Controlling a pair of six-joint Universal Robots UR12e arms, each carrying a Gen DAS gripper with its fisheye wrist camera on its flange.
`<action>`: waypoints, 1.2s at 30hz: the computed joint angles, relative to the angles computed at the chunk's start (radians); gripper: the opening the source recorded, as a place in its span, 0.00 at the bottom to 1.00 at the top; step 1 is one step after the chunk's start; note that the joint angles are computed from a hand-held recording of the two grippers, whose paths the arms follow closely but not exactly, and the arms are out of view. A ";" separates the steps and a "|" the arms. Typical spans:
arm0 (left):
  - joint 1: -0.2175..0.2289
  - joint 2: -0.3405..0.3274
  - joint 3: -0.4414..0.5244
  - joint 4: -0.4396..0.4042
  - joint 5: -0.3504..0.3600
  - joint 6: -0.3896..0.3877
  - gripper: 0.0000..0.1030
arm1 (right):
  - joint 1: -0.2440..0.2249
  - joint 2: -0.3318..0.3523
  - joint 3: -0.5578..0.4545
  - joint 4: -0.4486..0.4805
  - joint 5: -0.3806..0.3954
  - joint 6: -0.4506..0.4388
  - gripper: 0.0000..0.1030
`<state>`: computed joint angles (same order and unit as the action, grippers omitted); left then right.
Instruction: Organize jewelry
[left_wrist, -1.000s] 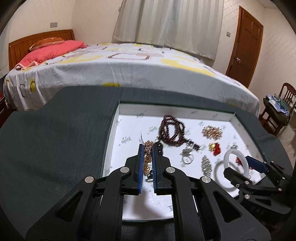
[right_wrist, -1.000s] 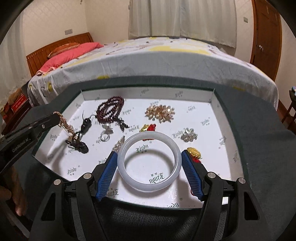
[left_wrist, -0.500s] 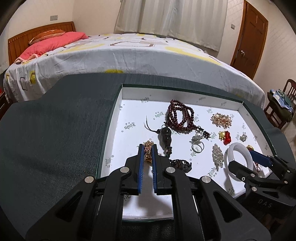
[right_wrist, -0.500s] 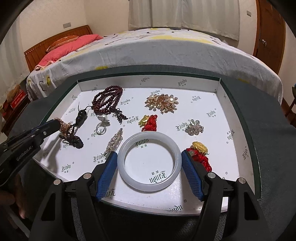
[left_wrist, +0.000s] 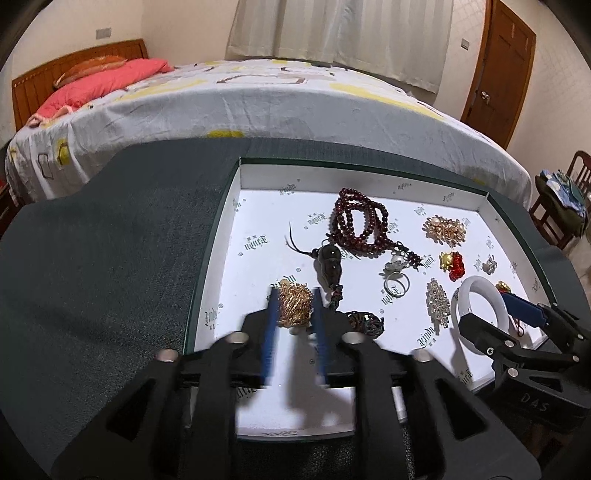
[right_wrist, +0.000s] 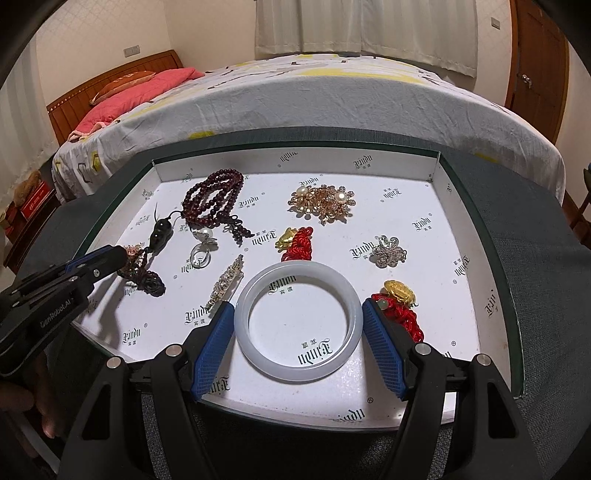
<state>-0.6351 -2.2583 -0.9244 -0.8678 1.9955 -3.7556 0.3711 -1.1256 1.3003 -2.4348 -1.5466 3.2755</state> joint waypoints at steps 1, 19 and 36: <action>-0.002 -0.001 0.001 -0.001 0.012 0.001 0.51 | 0.001 0.000 -0.001 0.000 -0.001 -0.001 0.67; -0.027 0.006 0.000 0.029 0.072 0.030 0.76 | 0.002 -0.039 0.038 -0.064 -0.025 0.031 0.73; -0.111 0.102 -0.079 0.043 0.210 -0.015 0.77 | 0.009 -0.200 0.195 -0.137 -0.100 0.060 0.73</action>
<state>-0.7460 -2.1566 -1.0035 -0.8243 2.2053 -3.7704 0.3806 -1.3260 1.4949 -2.5723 -1.6465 3.3358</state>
